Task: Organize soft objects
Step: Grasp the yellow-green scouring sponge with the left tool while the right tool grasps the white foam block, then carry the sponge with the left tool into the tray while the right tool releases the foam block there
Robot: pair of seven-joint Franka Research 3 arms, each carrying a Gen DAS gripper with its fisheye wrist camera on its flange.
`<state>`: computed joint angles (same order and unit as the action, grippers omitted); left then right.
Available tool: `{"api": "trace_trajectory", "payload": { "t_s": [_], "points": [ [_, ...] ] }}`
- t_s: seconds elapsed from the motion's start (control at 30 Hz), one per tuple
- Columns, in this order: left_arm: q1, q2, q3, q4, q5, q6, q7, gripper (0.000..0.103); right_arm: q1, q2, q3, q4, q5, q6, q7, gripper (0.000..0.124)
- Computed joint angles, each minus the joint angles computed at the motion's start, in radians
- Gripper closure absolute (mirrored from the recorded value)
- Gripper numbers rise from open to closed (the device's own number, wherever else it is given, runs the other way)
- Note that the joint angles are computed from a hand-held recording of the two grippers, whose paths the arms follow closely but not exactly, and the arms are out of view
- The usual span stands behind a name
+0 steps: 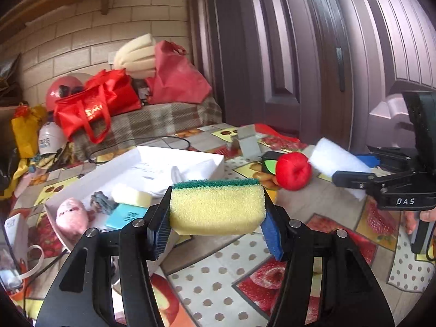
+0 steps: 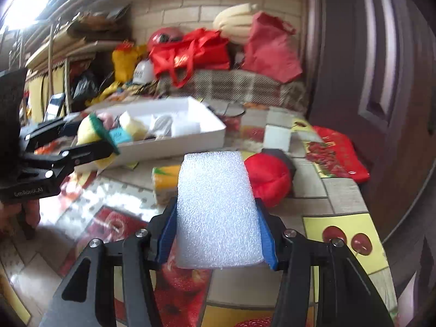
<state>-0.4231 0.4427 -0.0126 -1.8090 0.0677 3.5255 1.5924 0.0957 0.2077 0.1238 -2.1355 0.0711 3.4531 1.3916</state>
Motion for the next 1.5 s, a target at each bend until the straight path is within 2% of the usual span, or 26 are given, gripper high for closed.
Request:
{"api": "trace_trajectory", "payload": {
  "t_s": [0.07,0.17,0.33,0.47,0.7,0.97,1.13,1.27,1.5],
  "points": [
    [-0.042,-0.009,0.047,-0.021,-0.069,0.024,0.018,0.046,0.072,-0.009,-0.052,-0.022,0.113,0.078,-0.022,0.07],
    [-0.071,-0.015,0.079,-0.03,-0.151,0.021,0.046,0.046,0.144,-0.006,-0.086,-0.029,0.242,0.156,-0.084,0.07],
    [-0.11,-0.015,0.116,-0.035,-0.249,0.019,0.097,0.046,0.168,0.014,-0.076,-0.001,0.294,0.165,-0.11,0.07],
    [-0.125,-0.027,0.12,-0.057,-0.302,0.035,0.141,0.046,0.182,0.022,-0.066,0.004,0.315,0.186,-0.115,0.07],
    [-0.1,-0.036,0.097,-0.067,-0.337,0.028,0.162,0.046,0.213,0.051,-0.065,0.049,0.352,0.157,-0.136,0.07],
    [-0.118,-0.029,0.134,-0.056,-0.402,0.022,0.185,0.045,0.313,0.115,-0.108,0.145,0.478,0.13,-0.263,0.07],
    [-0.116,-0.017,0.158,-0.036,-0.437,0.003,0.184,0.045,0.34,0.158,-0.117,0.217,0.511,0.096,-0.313,0.07],
    [-0.149,0.0,0.213,-0.016,-0.483,-0.005,0.19,0.045,0.373,0.191,-0.144,0.276,0.541,0.057,-0.335,0.07],
    [-0.238,0.063,0.343,0.061,-0.583,-0.04,0.22,0.045,0.431,0.247,-0.199,0.365,0.586,0.02,-0.345,0.07]
  ]
}}
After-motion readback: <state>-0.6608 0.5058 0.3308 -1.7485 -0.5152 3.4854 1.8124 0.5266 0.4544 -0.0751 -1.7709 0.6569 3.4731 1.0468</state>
